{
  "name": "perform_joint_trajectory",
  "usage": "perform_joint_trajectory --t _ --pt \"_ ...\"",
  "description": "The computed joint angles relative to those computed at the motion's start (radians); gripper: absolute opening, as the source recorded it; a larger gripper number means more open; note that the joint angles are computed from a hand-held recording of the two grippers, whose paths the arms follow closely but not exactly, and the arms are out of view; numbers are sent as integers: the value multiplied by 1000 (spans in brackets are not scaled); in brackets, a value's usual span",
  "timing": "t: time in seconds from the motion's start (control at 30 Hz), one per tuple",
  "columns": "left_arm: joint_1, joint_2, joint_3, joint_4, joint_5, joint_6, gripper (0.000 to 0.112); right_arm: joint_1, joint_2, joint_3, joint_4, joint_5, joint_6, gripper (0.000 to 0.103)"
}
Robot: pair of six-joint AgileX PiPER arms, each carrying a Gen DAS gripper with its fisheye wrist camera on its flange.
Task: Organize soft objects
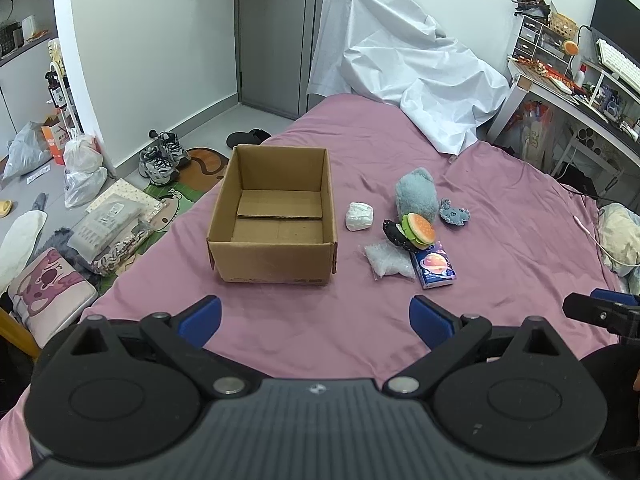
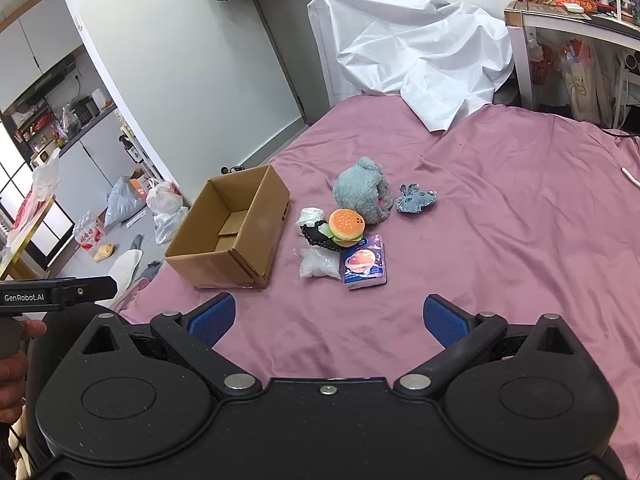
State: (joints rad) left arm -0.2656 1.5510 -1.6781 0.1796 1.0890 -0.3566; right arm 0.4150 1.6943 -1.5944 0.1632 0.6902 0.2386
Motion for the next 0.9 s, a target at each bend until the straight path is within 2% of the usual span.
perform_joint_trajectory --t 0.9 --pt "-2 5 -12 1 9 0 100 -3 -7 15 8 -9 -7 101"
